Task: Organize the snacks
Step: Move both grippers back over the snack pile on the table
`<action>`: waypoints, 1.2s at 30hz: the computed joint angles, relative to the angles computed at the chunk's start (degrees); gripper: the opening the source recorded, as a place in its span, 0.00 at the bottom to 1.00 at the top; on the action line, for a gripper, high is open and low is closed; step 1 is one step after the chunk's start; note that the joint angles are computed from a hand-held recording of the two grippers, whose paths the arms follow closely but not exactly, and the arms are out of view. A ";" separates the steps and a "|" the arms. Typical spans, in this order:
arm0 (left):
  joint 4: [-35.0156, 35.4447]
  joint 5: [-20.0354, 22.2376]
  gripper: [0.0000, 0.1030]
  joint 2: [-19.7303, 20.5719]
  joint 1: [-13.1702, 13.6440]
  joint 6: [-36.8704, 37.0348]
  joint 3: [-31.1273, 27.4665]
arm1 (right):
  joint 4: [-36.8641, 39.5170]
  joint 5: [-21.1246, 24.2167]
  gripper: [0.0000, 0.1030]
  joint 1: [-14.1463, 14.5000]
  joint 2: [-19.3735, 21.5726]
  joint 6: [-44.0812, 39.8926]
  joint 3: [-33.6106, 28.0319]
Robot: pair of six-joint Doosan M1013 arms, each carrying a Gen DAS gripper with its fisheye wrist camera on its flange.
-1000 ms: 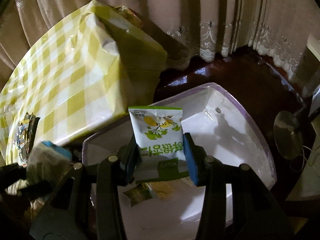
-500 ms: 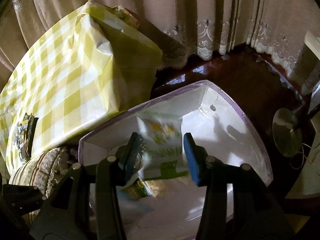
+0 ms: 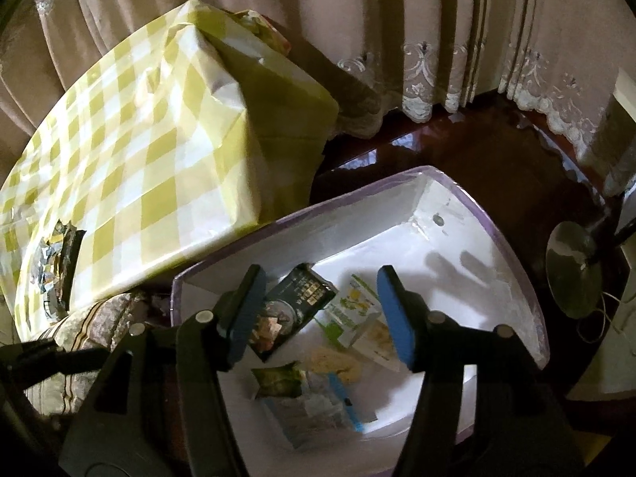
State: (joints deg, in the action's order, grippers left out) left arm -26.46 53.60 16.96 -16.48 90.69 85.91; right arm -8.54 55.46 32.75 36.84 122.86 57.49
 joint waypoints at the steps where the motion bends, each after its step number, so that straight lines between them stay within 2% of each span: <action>1: 0.29 -0.44 0.63 -0.21 0.31 -0.82 0.23 | 0.21 0.09 0.61 0.12 0.18 -0.41 -0.33; 10: 5.36 -5.41 0.63 -3.17 2.93 -7.84 3.90 | 2.58 1.83 0.62 1.77 2.60 -4.57 -4.74; 19: 10.54 -8.88 0.63 -6.35 6.91 -17.67 8.18 | 5.98 4.28 0.65 4.16 5.62 -10.34 -10.20; 36: 20.70 -13.66 0.63 -12.89 15.66 -35.47 16.80 | 12.26 10.69 0.70 9.05 14.32 -21.11 -26.72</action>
State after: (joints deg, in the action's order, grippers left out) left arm -5.76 39.93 4.07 -0.82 55.21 102.71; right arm 3.71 66.15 41.81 51.16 101.75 30.77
